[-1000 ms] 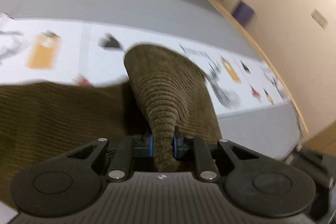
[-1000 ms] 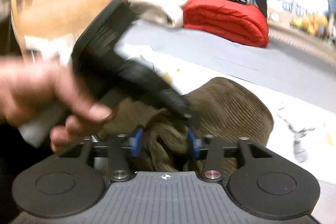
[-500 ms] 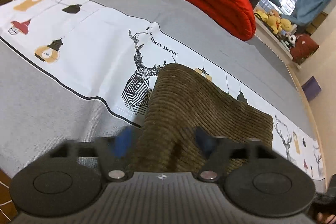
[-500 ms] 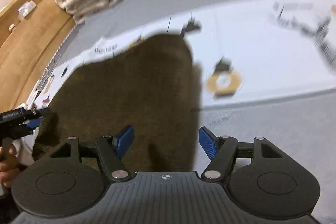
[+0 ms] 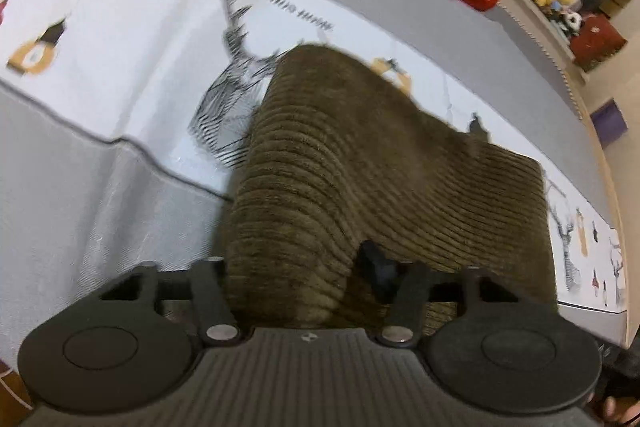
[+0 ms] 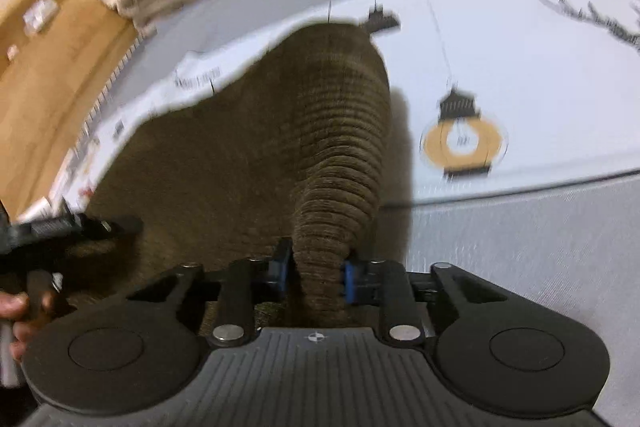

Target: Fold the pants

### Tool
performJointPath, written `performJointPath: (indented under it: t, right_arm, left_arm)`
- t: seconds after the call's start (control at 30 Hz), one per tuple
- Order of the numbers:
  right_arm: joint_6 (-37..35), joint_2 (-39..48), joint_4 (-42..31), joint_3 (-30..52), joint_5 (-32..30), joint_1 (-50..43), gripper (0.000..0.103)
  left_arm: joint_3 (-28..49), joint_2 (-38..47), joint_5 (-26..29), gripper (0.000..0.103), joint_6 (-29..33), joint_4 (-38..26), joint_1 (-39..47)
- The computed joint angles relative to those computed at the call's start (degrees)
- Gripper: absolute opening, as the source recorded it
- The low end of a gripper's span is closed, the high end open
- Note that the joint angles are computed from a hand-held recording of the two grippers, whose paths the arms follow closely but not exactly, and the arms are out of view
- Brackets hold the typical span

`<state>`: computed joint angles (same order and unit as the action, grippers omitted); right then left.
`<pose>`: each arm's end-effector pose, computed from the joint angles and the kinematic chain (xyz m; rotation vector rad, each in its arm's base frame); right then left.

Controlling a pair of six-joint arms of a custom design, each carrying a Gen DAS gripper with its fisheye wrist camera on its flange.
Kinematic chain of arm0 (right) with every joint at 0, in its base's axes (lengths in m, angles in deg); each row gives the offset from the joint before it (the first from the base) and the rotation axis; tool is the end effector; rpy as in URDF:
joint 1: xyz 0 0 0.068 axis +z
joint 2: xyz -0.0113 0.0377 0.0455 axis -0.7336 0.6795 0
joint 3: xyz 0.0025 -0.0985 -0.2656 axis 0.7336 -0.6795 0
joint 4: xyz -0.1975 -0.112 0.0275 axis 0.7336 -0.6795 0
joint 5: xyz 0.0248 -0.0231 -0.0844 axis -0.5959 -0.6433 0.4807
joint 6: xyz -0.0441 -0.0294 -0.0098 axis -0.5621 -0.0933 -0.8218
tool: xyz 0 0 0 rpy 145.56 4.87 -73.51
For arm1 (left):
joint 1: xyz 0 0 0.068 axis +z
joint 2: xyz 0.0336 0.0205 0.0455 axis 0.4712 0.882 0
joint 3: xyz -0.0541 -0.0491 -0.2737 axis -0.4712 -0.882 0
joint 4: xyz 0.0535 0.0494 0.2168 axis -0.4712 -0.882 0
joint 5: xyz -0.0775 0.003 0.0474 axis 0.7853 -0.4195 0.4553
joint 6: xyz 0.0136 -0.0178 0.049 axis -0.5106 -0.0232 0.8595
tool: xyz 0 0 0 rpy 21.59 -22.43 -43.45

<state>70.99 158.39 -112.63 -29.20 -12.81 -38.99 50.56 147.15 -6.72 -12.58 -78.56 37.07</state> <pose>0.2468 0.0553 0.2416 -0.2847 2.5418 0.8367 0.1614 0.0202 0.2155 -0.7553 2.4861 -0.3067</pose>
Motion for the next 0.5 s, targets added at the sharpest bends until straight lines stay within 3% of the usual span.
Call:
performJointPath:
  t: [0.17,0.33,0.43,0.5]
  right_arm:
    - [-4.7,-3.4,-2.0,2.2,-3.4,-9.4,0.022]
    - [-10.3,-2.1,-4.8,5.2,-4.9,-25.0,0.02]
    - [-12.4,-0.9,-1.8,5.8,-3.8,-32.8,0.019]
    - [-12.6,0.2,1.0,6.2,-1.9,-36.9,0.02]
  left_arm:
    - [1.7,4.1,-1.3,0.042,-9.7,6.6,-13.1]
    - [6.9,15.6,-4.3,0.042,-17.7,17.1,-30.2]
    - [9.9,22.5,-3.4,0.043,-19.3,23.1,-36.1]
    - [12.4,25.4,-7.6,0.05,-18.2,22.2,-39.6]
